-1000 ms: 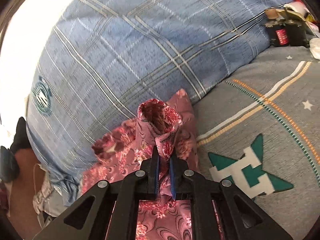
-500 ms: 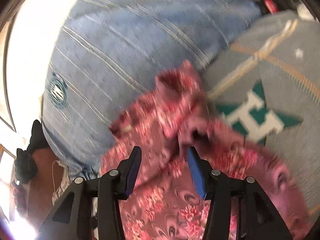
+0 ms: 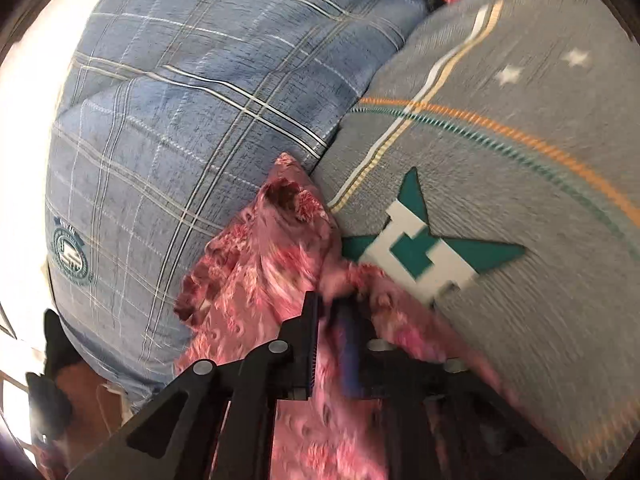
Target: Fold small clothes
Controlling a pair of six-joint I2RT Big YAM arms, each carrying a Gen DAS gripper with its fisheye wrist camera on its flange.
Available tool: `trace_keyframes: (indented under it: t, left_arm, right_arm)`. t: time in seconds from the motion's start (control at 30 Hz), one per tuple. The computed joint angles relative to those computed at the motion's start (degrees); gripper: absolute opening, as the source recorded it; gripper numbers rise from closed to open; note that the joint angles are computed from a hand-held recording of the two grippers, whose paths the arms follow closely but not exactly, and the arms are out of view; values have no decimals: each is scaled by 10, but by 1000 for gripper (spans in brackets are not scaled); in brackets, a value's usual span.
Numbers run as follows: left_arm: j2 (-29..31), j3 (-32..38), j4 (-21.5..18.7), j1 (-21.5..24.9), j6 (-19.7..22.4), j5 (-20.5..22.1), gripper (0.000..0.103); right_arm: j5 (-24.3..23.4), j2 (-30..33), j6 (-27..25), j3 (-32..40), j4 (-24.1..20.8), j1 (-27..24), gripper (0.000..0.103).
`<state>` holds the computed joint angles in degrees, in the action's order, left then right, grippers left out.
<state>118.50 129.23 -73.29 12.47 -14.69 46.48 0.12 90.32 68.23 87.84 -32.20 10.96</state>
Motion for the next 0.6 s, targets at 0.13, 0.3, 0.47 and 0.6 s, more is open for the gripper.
trace_keyframes:
  t: [0.13, 0.3, 0.47, 0.6]
  left_arm:
    - [-3, -4, 3, 0, 2, -1, 70]
    - [0, 0, -3, 0, 6, 1, 70]
    - [11, 16, -15, 1, 2, 9, 70]
    - [10, 24, -45, 2, 26, 19, 71]
  right_arm:
    - [56, 14, -75, 43, 6, 11, 71]
    - [53, 107, -139, 175, -153, -8, 68]
    - [48, 121, -151, 180, -159, -18, 17]
    - [47, 103, -140, 164, -167, -19, 29]
